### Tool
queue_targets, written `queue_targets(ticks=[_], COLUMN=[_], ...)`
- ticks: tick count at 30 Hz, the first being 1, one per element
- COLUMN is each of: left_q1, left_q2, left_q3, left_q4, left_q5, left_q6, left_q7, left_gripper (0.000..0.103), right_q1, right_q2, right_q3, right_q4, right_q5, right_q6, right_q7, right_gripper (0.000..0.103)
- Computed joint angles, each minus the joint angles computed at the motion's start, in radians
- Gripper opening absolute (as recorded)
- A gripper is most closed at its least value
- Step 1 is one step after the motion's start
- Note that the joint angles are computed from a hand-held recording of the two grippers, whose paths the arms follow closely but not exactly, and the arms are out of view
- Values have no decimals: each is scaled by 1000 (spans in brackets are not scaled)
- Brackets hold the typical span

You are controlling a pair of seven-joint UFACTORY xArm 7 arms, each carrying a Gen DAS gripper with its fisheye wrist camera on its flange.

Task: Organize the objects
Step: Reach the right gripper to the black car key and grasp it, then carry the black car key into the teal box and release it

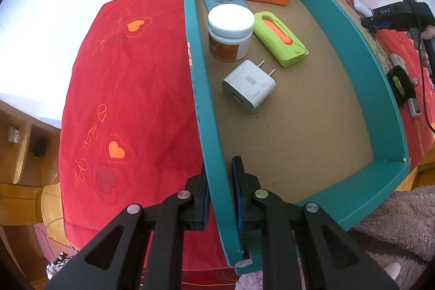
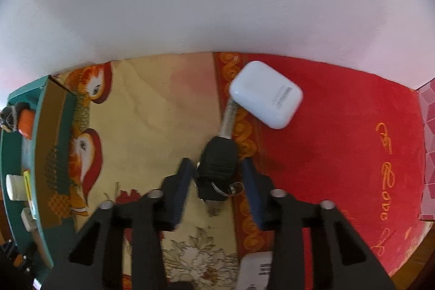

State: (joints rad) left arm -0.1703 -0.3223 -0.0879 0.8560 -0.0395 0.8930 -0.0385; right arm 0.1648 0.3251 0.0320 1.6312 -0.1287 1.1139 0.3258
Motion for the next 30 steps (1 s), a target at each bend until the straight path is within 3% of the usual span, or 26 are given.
queue_targets(ticks=[21, 25, 30], left_q1=[-7, -6, -5], left_q2=[-1, 2, 5], left_q3=[-1, -2, -6], left_q4=[0, 3, 5], left_q5=[-1, -1, 2], left_q6=[0, 1, 1], left_q7=[-2, 0, -14], left_gripper=[13, 13, 13], right_q1=[8, 3, 51], right_q2=[-83, -75, -53], right_q3=[35, 33, 31], right_q4=[-123, -111, -119], right_q5=[91, 108, 5], right_q6=[-49, -42, -70], right_q7=[-71, -75, -40], right_gripper=[31, 41, 42])
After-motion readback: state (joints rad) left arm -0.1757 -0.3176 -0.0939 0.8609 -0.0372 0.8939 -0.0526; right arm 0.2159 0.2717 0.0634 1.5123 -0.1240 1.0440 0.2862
